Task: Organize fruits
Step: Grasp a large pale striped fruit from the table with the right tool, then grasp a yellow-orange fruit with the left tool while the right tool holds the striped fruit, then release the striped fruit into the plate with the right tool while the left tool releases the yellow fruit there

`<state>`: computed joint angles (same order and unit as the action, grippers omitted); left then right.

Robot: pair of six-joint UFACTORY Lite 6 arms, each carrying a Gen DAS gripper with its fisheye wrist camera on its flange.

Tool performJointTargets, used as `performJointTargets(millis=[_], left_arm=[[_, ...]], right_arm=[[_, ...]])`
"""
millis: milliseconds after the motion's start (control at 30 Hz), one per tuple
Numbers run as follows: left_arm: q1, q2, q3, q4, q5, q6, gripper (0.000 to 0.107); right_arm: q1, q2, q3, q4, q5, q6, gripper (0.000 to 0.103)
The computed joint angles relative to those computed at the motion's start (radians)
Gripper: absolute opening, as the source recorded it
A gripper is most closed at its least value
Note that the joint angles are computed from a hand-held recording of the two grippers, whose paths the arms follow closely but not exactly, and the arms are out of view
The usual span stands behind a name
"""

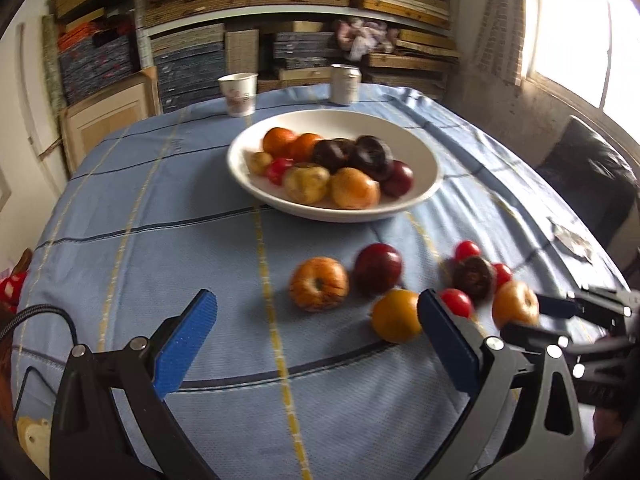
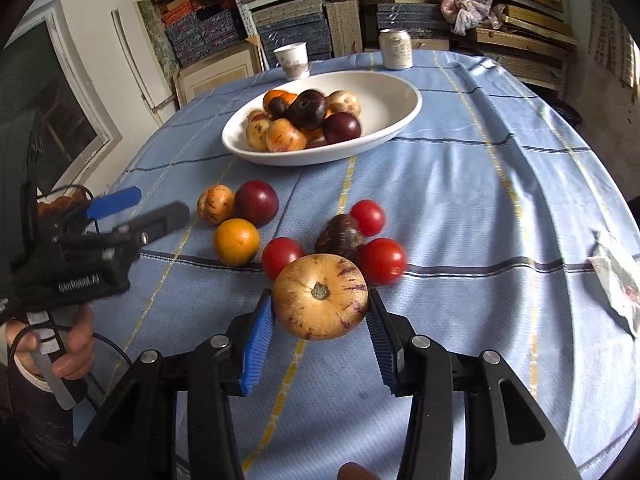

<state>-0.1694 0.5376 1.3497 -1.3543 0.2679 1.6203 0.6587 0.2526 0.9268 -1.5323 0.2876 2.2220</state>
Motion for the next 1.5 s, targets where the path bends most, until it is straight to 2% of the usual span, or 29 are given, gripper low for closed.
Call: performJointTargets(millis=[233, 267, 367, 433, 500, 700, 967, 1167, 1333, 1433, 1500], left_arm=[[-0.043, -0.029, -0.079, -0.093, 0.069, 0.192, 0.097], [-0.044, -0.024, -0.077, -0.082, 0.080, 0.183, 0.095], [-0.047, 0.011, -0.036, 0.022, 0.105, 0.073, 0.077], [-0.062, 0.035, -0.014, 0.061, 0.074, 0.026, 0.072], [-0.078, 0.055, 0.004, 0.095, 0.043, -0.007, 0.061], [-0.085, 0.125, 0.087, 0.266, 0.074, -0.186, 0.053], [-0.086, 0.202, 0.191, 0.407, 0.109, -0.365, 0.046], [-0.092, 0.215, 0.205, 0.435, 0.108, -0.400, 0.041], [-0.087, 0.198, 0.186, 0.418, 0.104, -0.386, 0.040], [-0.073, 0.154, 0.149, 0.366, 0.102, -0.336, 0.040], [-0.051, 0.117, 0.144, 0.329, 0.138, -0.300, 0.039]], right_arm=[[-0.006, -0.153, -0.154, -0.063, 0.045, 0.102, 0.046], [-0.009, -0.166, -0.169, -0.082, 0.045, 0.127, 0.046], [-0.016, -0.182, -0.194, -0.143, 0.042, 0.197, 0.046], [-0.017, -0.188, -0.206, -0.182, 0.040, 0.238, 0.046], [-0.022, -0.195, -0.218, -0.234, 0.034, 0.285, 0.047], [-0.037, -0.204, -0.245, -0.324, 0.023, 0.381, 0.047], [-0.054, -0.209, -0.270, -0.460, 0.009, 0.514, 0.047], [-0.057, -0.206, -0.272, -0.516, 0.005, 0.569, 0.047], [-0.058, -0.205, -0.264, -0.521, -0.004, 0.568, 0.047], [-0.084, -0.206, -0.237, -0.563, -0.051, 0.567, 0.047], [-0.118, -0.211, -0.202, -0.621, -0.106, 0.569, 0.047]])
